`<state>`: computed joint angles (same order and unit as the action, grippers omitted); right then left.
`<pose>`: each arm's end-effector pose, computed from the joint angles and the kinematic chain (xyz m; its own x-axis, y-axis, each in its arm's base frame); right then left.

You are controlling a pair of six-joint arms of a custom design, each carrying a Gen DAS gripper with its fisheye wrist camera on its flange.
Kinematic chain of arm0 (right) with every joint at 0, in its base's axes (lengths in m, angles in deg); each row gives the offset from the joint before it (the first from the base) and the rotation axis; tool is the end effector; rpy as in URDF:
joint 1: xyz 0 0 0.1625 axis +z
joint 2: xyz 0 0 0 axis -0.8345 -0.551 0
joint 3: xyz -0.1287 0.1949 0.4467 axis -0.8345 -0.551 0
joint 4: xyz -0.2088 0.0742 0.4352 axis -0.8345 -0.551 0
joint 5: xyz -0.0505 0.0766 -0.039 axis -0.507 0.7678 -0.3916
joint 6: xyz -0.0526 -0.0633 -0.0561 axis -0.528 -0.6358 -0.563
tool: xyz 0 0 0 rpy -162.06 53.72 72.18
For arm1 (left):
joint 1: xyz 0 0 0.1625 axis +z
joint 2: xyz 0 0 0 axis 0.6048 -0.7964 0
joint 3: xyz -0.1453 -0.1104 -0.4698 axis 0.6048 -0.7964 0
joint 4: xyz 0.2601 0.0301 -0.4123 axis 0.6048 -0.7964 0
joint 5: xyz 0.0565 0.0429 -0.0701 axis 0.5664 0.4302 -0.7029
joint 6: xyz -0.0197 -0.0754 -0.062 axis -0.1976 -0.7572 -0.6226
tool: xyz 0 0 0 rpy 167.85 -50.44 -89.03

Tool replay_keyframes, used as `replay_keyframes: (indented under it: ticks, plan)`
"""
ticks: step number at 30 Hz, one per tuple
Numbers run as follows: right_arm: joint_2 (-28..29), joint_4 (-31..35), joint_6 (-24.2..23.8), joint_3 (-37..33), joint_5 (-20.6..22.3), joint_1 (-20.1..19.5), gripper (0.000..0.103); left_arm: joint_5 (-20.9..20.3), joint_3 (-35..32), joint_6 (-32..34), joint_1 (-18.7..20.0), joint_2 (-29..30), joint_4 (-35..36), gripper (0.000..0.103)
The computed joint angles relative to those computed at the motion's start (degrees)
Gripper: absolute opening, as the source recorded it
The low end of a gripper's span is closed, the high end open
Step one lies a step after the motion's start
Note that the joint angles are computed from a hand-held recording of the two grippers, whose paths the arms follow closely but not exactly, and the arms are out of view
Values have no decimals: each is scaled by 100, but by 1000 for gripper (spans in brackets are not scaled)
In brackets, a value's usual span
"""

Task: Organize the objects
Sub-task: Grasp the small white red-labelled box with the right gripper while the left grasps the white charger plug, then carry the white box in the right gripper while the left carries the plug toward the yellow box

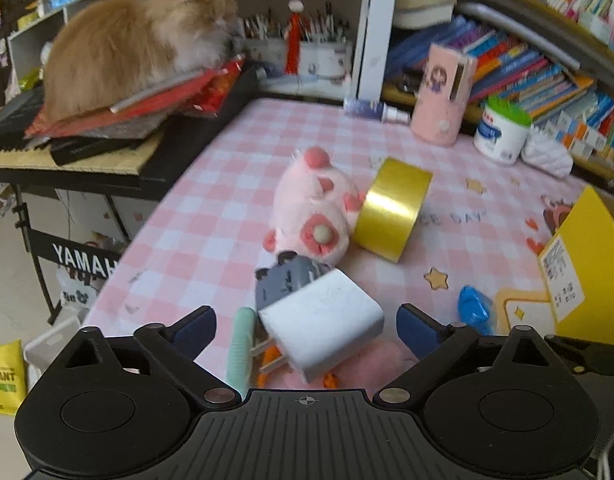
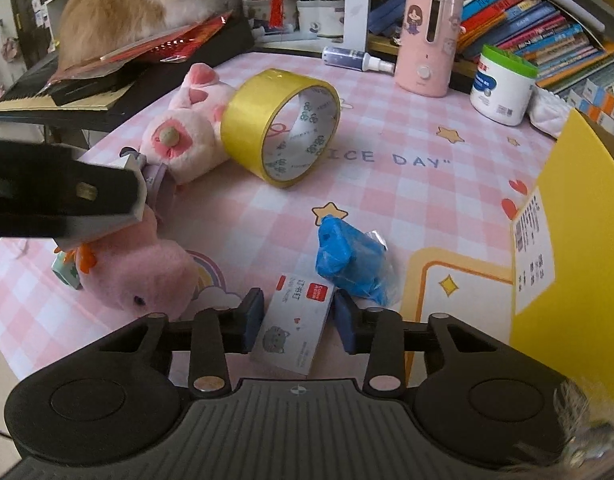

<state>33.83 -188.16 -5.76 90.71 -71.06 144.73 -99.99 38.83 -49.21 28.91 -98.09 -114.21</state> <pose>0.0743 -0.8407 0.0043 -0.6610 -0.3894 0.6414 -0.6681 0.6945 -0.2669 -0.1292 -0.8130 0.0172 -0.7390 -0.1235 -0.6623 0.3824 0.7325 -0.5633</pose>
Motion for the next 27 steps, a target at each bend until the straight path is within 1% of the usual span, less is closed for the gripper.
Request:
replay_keyframes:
  ticks: [1, 2, 3, 4, 6, 8, 11, 14, 18, 21, 24, 27]
  plan:
    - [-8, 20, -26, -1, 32, -7, 28, -5, -20, 6, 5, 11, 71, 85]
    - [-17, 62, -59, -7, 55, -11, 28, -4, -41, 12, 9, 15, 165, 79]
    - [-31, 97, -75, -2, 59, -12, 28, -42, -43, 8, 15, -2, 283, 66]
    - [-52, 151, -58, 4, 56, -12, 28, -111, -24, 18, 21, -29, 326, 66]
    - [-123, 296, 86, 44, 90, -24, 28, -204, 83, 107, 17, -85, 165, 66]
    - [-226, 367, 236, 150, 234, -43, 28, -177, 199, 116, -6, -131, -38, 66]
    - [-374, 284, 248, 358, 439, -42, 28, -308, 453, 40, -42, -285, -375, 65]
    - [-512, 247, 341, 551, 538, -20, 28, -472, 757, 31, -98, -448, -789, 65]
    - [-636, -59, 335, 847, 531, 23, 28, -640, 1172, -98, -176, -664, -994, 65]
    - [-756, -367, 338, 1136, 501, 54, 28, -750, 1490, -232, -218, -809, -995, 65]
    - [-889, -687, 405, 1437, 387, 89, 28, -908, 1831, -380, -258, -961, -1008, 65]
    - [-1051, -1037, 520, 1788, 297, 102, 28, -1061, 2145, -387, -325, -1096, -1140, 65]
